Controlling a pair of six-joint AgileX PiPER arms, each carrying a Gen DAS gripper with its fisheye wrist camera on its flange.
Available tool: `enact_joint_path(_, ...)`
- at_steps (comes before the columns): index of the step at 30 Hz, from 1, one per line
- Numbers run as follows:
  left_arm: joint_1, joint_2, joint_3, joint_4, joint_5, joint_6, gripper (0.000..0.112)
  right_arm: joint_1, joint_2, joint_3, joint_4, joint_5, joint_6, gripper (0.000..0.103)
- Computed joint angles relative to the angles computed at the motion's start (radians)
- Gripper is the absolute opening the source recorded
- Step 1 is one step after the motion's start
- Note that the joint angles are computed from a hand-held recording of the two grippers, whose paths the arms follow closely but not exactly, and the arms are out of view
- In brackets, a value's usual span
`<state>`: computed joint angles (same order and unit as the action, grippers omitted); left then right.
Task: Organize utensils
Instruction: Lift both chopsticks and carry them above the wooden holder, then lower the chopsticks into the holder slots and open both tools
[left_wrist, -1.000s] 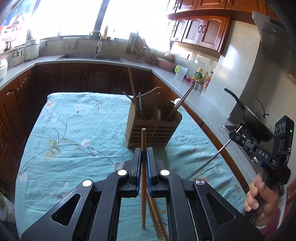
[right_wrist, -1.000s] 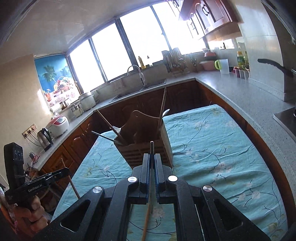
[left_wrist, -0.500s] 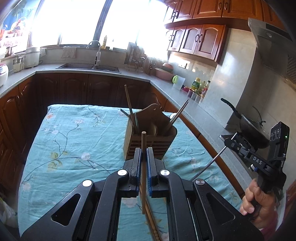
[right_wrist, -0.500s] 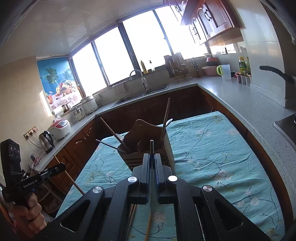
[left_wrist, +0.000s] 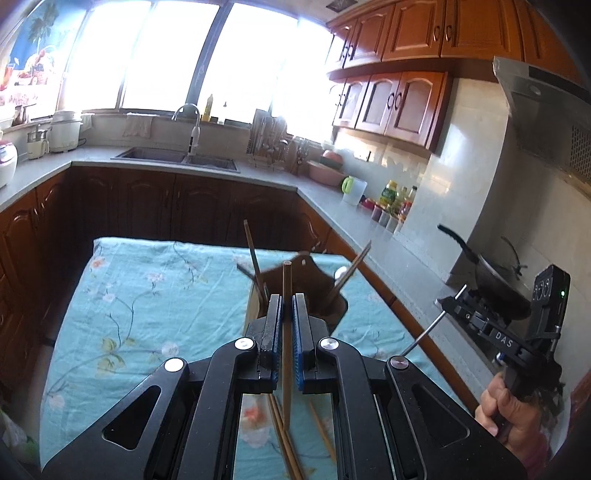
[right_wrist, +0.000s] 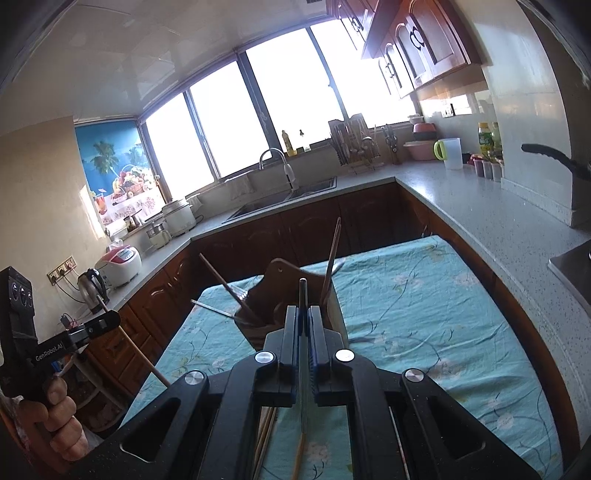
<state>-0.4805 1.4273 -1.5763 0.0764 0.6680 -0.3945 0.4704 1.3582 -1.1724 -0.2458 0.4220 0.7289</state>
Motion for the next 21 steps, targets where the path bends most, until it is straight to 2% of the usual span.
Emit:
enact_joint_path(6, 0.018, 0.094, -0.194, 0.025, -0.005, -0.005, 0.005, -0.05, 0.069, -0.149, 0.031, 0.009, -0.074, 0.005)
enact_joint_path(14, 0.028, 0.319, -0.561, 0.099, 0.05, -0.038, 0.005, -0.099, 0.224, -0.388, 0.024, 0.018, -0.103, 0.005)
enact_joint_path(17, 0.025, 0.392, -0.626, 0.151, 0.058, -0.084, 0.005, -0.109, 0.283, -0.448, 0.005, 0.015, -0.096, 0.005)
enact_joint_path(21, 0.034, 0.435, -0.602, 0.193, 0.021, -0.156, 0.005, -0.116, 0.341, -0.47, -0.017, -0.007, -0.068, 0.005)
